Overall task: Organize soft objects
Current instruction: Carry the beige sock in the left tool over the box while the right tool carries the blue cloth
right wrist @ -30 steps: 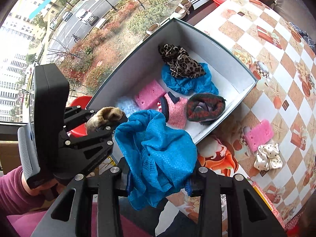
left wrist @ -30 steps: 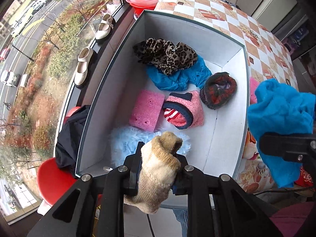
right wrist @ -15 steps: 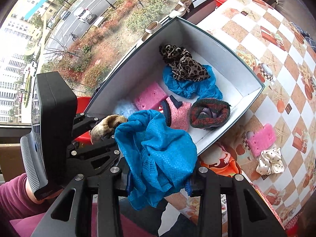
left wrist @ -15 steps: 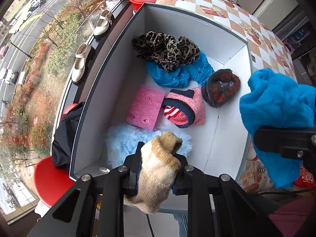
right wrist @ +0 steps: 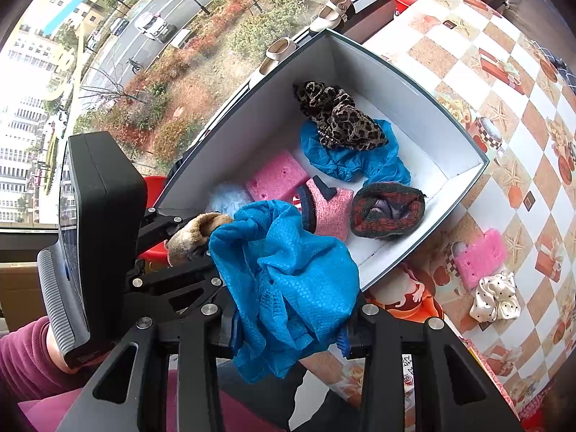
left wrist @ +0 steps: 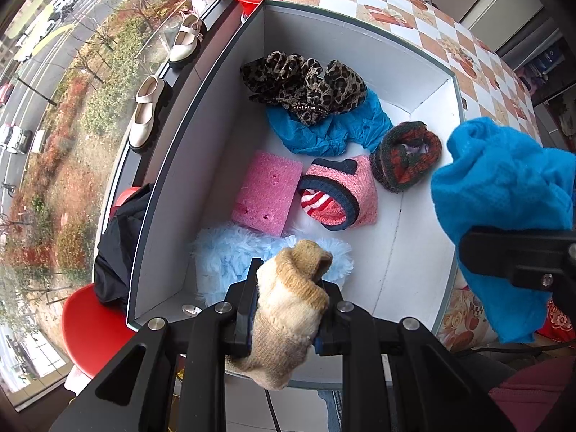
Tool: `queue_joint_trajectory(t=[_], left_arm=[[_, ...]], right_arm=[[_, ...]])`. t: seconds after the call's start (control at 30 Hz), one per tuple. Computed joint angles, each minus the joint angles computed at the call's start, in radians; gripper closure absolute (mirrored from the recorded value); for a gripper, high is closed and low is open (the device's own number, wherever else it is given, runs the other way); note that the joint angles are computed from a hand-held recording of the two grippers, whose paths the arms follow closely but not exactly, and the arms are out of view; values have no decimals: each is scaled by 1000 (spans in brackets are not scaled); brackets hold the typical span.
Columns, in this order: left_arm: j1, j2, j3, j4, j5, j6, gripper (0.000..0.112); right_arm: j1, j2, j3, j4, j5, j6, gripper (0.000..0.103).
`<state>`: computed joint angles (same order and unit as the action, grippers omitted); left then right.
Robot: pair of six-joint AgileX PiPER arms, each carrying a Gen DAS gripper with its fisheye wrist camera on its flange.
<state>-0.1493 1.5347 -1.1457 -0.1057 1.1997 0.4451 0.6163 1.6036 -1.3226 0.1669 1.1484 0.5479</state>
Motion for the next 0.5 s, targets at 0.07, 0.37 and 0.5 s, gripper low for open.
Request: queue_joint_trajectory(t=[0.07, 0.37, 0.5], left_arm=[[2, 4, -3, -1, 0, 4, 88], [2, 14, -9, 0, 1, 8, 88], [-1, 15, -9, 0, 1, 5, 88]], right_arm=[[0, -3, 2, 0, 0, 0, 64], [-1, 6, -5, 2, -1, 1, 64], [-1, 6, -5, 4, -2, 0, 64]])
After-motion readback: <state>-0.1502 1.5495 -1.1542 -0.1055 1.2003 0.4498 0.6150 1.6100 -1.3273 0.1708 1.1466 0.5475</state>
